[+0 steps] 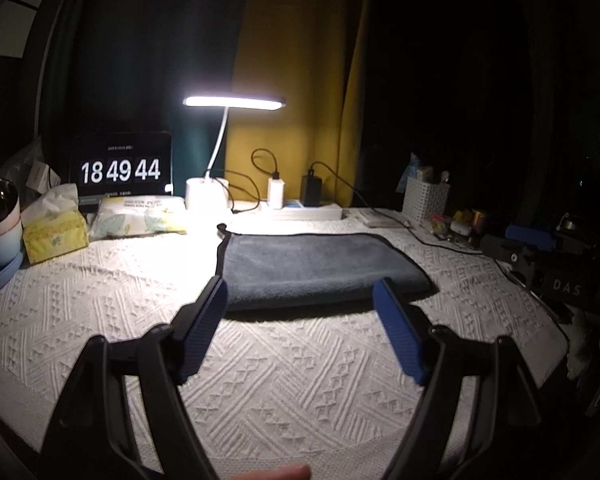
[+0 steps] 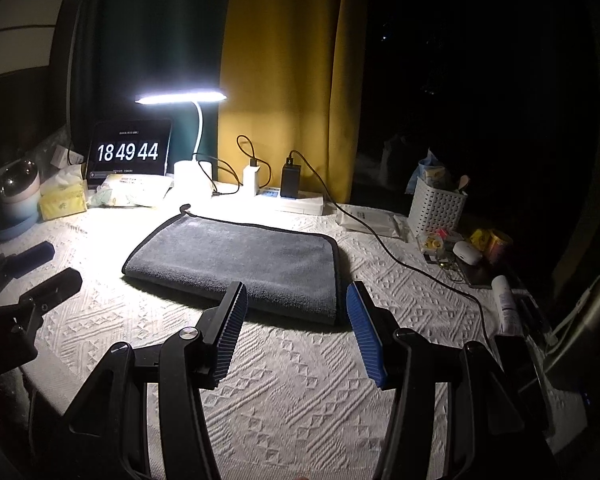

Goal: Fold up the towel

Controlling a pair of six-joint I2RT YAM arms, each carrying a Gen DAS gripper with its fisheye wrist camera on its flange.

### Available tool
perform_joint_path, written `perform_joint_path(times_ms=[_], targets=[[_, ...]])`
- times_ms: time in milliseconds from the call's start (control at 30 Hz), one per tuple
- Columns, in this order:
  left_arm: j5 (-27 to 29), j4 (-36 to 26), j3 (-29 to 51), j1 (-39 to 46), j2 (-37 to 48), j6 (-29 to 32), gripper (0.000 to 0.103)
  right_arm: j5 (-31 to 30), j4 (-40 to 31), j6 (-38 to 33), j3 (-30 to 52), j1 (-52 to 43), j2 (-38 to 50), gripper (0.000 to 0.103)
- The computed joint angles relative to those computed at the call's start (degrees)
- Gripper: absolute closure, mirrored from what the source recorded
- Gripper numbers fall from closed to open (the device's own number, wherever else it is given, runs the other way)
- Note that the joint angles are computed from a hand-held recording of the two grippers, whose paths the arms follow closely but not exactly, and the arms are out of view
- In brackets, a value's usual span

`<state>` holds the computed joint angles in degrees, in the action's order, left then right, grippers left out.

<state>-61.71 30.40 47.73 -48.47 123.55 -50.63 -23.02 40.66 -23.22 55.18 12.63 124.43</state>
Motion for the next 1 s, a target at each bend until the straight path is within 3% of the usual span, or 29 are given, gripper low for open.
perform_joint_path(times_ms=[467,1000], targets=[[-7.35,6.84,-0.86,-5.84,1.0,5.58,0.026,-4.53,9.41,1.19,-8.84,-2.7,-2.35,0.048],[-10.52,-0.18,0.63,-9.56,1.03,0.27,0.026,-6.35,17.61,2.95,-15.02,-3.57,-2.75,0.048]])
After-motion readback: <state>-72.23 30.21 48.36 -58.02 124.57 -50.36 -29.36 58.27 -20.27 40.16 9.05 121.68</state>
